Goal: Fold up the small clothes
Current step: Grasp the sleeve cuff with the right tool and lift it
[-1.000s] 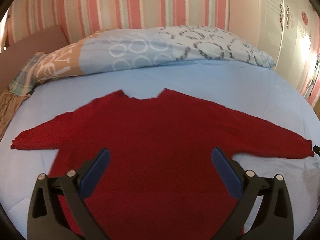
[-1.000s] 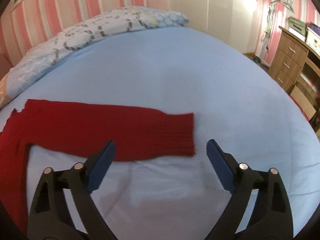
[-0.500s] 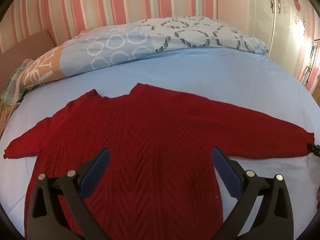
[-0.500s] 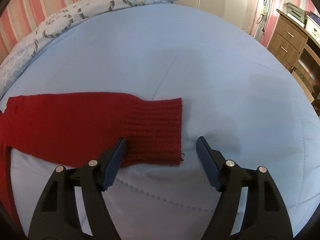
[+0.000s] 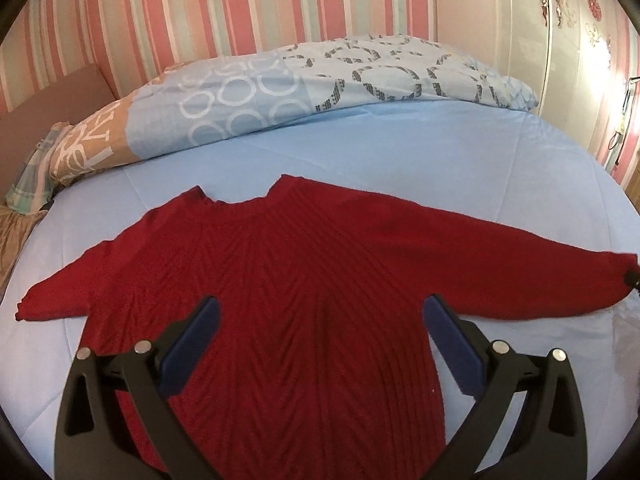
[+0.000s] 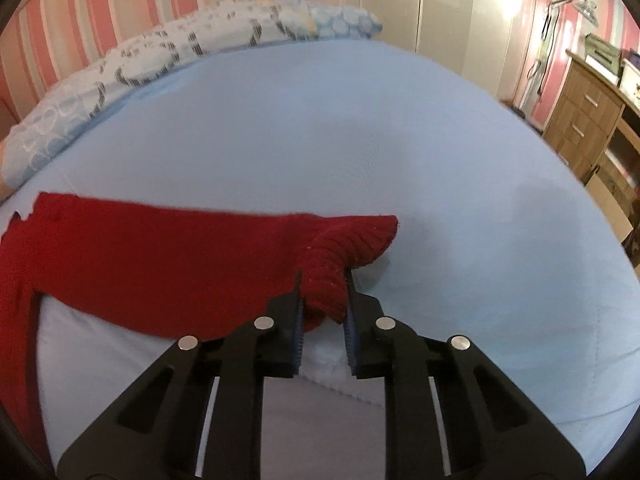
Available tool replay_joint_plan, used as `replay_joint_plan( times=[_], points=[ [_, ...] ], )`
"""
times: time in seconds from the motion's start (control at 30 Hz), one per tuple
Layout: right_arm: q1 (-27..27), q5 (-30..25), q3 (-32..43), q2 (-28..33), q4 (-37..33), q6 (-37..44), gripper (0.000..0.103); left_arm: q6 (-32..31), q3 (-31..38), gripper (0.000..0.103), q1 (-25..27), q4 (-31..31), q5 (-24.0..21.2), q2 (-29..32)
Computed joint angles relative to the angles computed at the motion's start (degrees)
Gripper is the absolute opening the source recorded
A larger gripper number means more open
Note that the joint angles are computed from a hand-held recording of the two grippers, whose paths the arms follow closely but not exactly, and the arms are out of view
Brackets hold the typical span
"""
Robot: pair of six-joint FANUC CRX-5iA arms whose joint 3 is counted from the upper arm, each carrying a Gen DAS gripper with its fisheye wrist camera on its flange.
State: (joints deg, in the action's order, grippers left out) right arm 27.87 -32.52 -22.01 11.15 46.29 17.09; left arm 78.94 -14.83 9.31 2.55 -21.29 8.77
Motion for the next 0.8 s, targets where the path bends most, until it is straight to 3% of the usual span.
replay_joint_plan(
  times=[0.33, 0.8],
  points=[
    [5.50, -5.35, 3.49, -1.14, 3.99, -1.14, 0.015, -4.03, 0.35, 0.101, 3.50, 2.76, -1.16, -0.97],
    [15.27, -12.67, 23.81, 11.67, -1.48, 8.27, 0.015, -14.31, -0.20, 0.101, 14.51, 11.89, -0.79, -1.43]
  ],
)
